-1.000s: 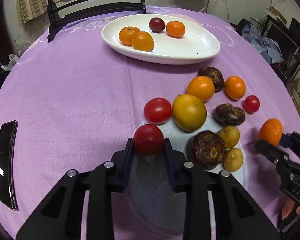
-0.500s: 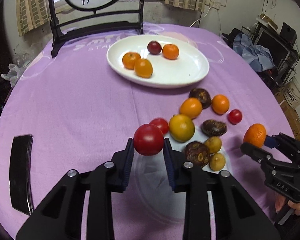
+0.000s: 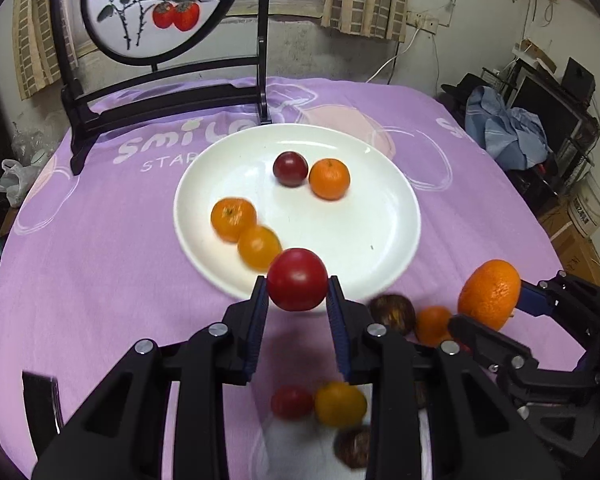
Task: Organize fruits
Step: 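Carry the orange and tomato over the white plate and open both tools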
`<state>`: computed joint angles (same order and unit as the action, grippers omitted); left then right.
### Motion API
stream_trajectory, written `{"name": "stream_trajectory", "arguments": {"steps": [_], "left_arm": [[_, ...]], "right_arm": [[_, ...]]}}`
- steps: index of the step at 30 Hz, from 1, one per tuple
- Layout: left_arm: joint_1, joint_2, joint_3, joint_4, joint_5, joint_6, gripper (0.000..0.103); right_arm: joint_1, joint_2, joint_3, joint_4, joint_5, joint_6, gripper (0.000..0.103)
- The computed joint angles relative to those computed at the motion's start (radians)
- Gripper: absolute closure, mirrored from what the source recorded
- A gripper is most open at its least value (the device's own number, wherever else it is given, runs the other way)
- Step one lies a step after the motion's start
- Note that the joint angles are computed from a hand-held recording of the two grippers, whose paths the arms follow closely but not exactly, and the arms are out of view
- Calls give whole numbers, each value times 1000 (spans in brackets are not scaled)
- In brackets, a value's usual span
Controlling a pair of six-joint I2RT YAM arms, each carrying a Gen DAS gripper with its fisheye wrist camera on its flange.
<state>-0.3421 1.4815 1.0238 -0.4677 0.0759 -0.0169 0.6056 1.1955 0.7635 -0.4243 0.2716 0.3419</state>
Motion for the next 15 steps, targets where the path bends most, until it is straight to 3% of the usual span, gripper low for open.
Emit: {"name": "stream_trajectory", "arguments": {"steps": [6,12,15], "left_arm": [[-5,263,226,1,-33,-25,74],[3,414,356,-16,-43,-50,73],[8,416,358,5,-39,-85,45]], "right_arm": [[-153,233,106,109,-110,-109,60],[-229,391,192,144,-170,-139,58],[-261,425,211,168,-187,-124,44]]}}
